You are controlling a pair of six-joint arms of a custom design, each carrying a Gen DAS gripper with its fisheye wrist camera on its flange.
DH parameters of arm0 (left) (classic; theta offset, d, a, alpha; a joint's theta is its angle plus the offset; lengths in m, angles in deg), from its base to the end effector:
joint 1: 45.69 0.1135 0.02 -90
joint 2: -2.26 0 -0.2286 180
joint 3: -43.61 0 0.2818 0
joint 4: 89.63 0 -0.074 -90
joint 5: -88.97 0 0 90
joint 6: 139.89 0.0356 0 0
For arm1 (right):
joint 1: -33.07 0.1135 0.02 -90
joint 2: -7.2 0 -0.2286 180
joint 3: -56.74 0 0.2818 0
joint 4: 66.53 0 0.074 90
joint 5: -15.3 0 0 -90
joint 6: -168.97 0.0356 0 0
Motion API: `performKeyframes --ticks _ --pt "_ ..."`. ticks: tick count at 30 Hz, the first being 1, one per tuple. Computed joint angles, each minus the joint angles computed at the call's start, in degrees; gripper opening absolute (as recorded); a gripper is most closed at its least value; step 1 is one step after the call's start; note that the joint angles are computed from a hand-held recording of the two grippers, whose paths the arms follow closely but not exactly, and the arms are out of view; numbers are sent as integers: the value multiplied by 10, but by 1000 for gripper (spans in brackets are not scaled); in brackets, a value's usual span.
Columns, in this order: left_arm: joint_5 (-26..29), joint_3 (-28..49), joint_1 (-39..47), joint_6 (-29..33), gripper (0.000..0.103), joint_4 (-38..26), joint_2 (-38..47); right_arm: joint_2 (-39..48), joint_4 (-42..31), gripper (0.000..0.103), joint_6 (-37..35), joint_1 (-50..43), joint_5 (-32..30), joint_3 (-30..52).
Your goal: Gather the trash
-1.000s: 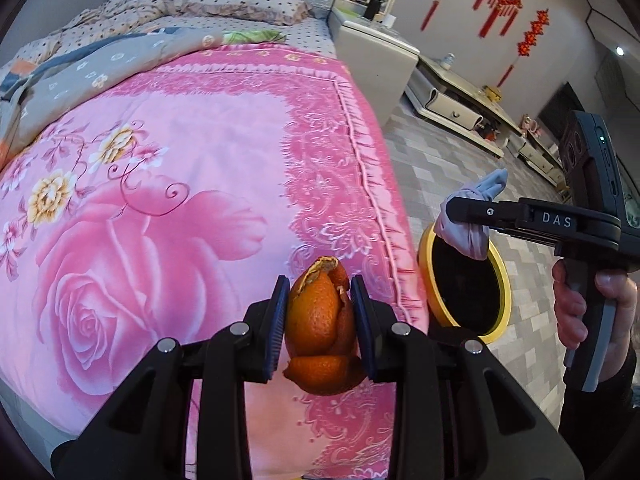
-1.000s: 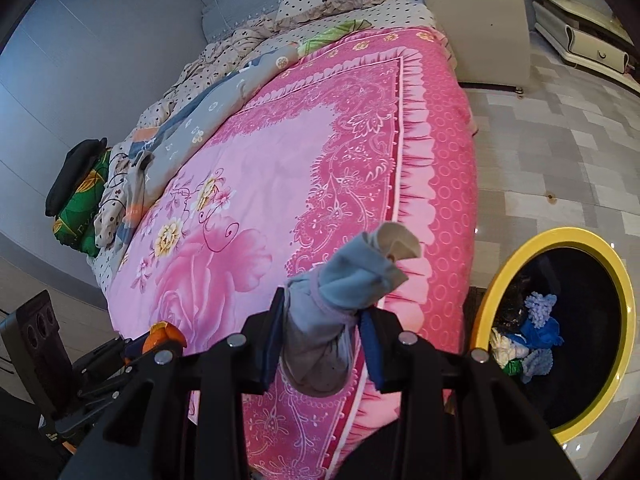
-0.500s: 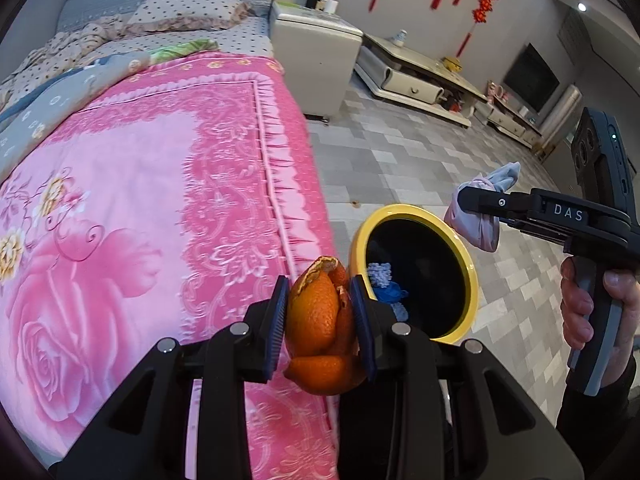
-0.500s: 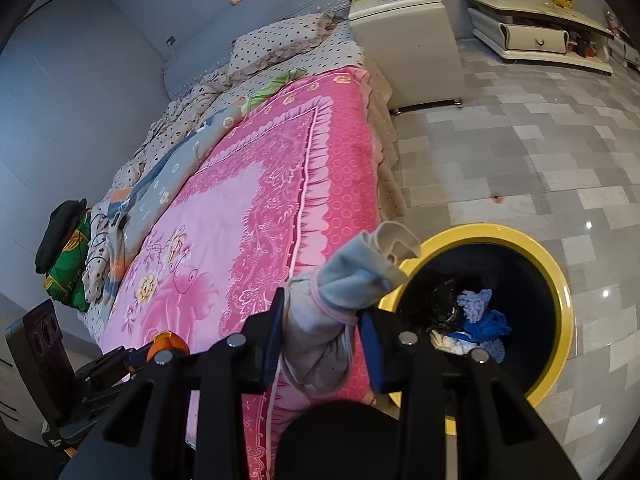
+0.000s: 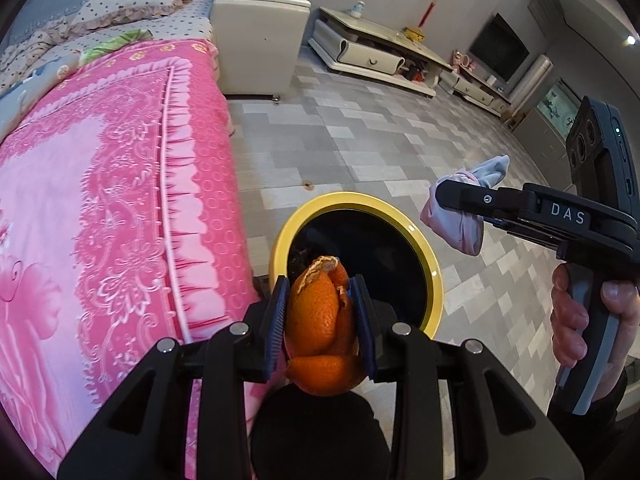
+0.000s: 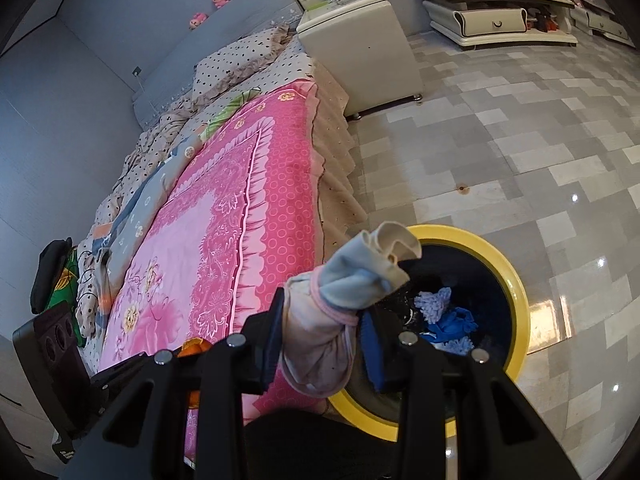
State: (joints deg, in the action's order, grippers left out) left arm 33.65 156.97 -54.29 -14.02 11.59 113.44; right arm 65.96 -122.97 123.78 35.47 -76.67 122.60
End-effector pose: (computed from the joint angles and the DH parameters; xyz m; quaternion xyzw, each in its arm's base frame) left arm 0.4005 -0.0811 0.2369 0.3909 0.8644 -0.2614 0.1780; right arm 0.2522 0.0118 0.2607 0.3336 0.8762 0.1539 0.3119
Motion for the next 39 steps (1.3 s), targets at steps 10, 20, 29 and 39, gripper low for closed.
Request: performKeyframes --ticks 10,20,29,39 --pt "-36 -9 -76 -45 31 48 46 -14 40 33 -22 -108 -66 -67" --pt "-31 -4 -95 -63 38 61 67 -17 47 38 -22 -153 -88 -88" --pt "-12 4 -74 -54 52 51 61 -34 39 46 -16 -161 -83 -96" --pt "4 19 -12 -40 52 33 62 -60 30 46 13 -123 -68 -111"
